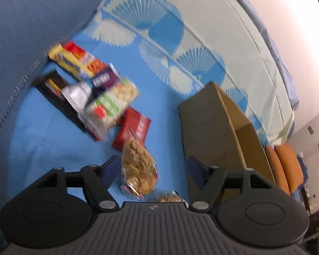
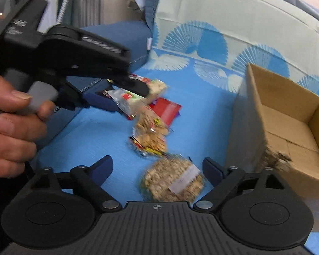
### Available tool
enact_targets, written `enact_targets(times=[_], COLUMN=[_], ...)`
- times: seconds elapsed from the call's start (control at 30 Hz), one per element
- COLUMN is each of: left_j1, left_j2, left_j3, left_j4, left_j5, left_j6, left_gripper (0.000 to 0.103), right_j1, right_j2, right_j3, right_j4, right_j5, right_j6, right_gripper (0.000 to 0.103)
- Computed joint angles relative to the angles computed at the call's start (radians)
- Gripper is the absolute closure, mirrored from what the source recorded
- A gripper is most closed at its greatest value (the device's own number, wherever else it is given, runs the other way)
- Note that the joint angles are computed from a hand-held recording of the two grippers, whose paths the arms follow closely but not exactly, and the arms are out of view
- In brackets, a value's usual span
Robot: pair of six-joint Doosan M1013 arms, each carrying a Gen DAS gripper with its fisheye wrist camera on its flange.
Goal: Organize snacks
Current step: 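Grasp the clear cookie bag with the left gripper while the right grasps the round grain bag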
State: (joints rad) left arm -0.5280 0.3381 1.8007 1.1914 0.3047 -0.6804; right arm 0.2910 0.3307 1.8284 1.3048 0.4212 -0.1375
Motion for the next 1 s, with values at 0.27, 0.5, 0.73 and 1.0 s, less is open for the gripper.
enact_targets(times=[0.27,0.5,0.73,1.0], left_j1=[0.030,0.041,0.036,0.023], left_j2=[0.029,0.059,0.071,0.090], left_j3=[-0.023,-0.057,-0.077,-0.111], left_j4=[-0.235,-0.533,-0.559,-0.573], left_j5=[-0.069,-0.066,-0.024,0.065], left_j6=[0.242,0.581,0.652,0.737], left_gripper=[0.022,0.021,0.022,0.049], right_j1=[0.046,0.051,0.052,0.046], right_j2=[0.021,0.043,0.062,0.075], right_j3=[0.003,-0.019,-0.043,-0.054], right_j4=[-0.259,-0.607,-0.628,-0.615], right_j5=[-0.156,-0.155,-0.104,-0.093], right_j6=[0.202,0.580,0.661,0.659], right_gripper=[0.006,0.006,0.006,0.008])
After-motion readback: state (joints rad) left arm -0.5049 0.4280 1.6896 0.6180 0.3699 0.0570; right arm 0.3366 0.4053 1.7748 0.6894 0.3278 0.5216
